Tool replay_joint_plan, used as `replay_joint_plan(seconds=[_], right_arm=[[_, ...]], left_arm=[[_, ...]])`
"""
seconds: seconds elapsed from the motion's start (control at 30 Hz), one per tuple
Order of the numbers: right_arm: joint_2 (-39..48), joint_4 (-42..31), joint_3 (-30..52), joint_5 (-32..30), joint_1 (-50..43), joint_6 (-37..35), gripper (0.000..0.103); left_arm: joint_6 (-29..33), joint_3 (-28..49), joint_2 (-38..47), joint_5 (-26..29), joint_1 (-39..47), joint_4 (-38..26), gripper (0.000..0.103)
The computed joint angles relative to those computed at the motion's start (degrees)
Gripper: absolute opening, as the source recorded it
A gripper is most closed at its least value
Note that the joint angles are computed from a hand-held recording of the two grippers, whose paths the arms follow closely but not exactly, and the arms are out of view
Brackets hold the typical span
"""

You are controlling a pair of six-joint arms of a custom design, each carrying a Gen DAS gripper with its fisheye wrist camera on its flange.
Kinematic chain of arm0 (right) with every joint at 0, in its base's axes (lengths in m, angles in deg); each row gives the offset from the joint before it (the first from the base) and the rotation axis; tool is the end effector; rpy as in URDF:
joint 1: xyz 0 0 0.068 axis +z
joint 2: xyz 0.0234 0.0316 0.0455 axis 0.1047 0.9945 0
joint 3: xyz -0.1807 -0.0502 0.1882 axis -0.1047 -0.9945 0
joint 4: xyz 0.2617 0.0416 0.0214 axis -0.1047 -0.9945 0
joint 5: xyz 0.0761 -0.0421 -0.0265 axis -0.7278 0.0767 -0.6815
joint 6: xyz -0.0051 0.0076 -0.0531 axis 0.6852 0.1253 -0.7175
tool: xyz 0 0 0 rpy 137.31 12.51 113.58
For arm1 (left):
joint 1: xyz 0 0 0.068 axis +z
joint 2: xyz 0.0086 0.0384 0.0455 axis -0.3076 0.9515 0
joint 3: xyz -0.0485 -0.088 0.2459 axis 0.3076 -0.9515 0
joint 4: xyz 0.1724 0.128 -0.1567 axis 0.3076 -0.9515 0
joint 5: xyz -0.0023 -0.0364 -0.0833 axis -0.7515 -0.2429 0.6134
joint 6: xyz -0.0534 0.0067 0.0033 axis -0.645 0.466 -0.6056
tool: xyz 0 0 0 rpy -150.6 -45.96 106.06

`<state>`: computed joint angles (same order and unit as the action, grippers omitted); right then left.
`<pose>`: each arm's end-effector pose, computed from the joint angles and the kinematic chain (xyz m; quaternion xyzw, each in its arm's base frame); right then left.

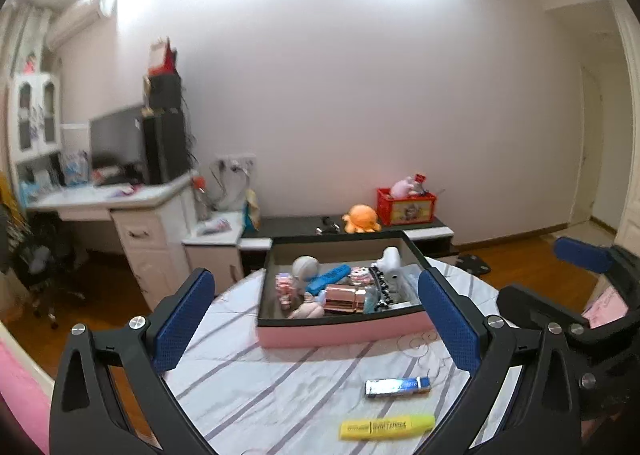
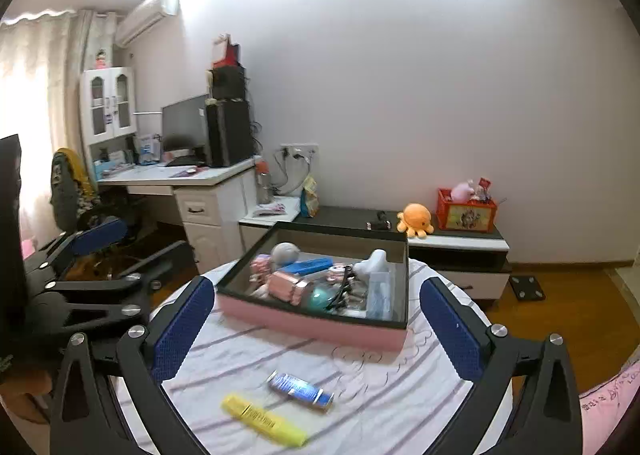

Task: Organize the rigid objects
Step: 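Withdraw both tools from the pink box and hold above the bed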

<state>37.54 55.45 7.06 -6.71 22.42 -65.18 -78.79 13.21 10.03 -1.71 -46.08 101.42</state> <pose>0.3112 0.1031 0.2172 -0.2396 0.7882 0.1832 0.5365 0.2711 -0.1185 0.1835 -0.0966 0.7988 0.0928 0.5865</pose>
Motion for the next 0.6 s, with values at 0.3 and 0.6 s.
replay_joint_plan(seconds=[0.3,0.6], right_arm=[[-18.1,2.8,-15.5,0.2,-2.0,1.4,0.103],[-19.6,3.7,-17.9,-0.9,-3.7,1.4,0.103]], left_arm=[[-4.6,-7.6,-10.0,-15.9,-14.2,-3.4,0.103],[-8.2,-7.6,-9.6,-17.1,-16.5,-7.4,0.103]])
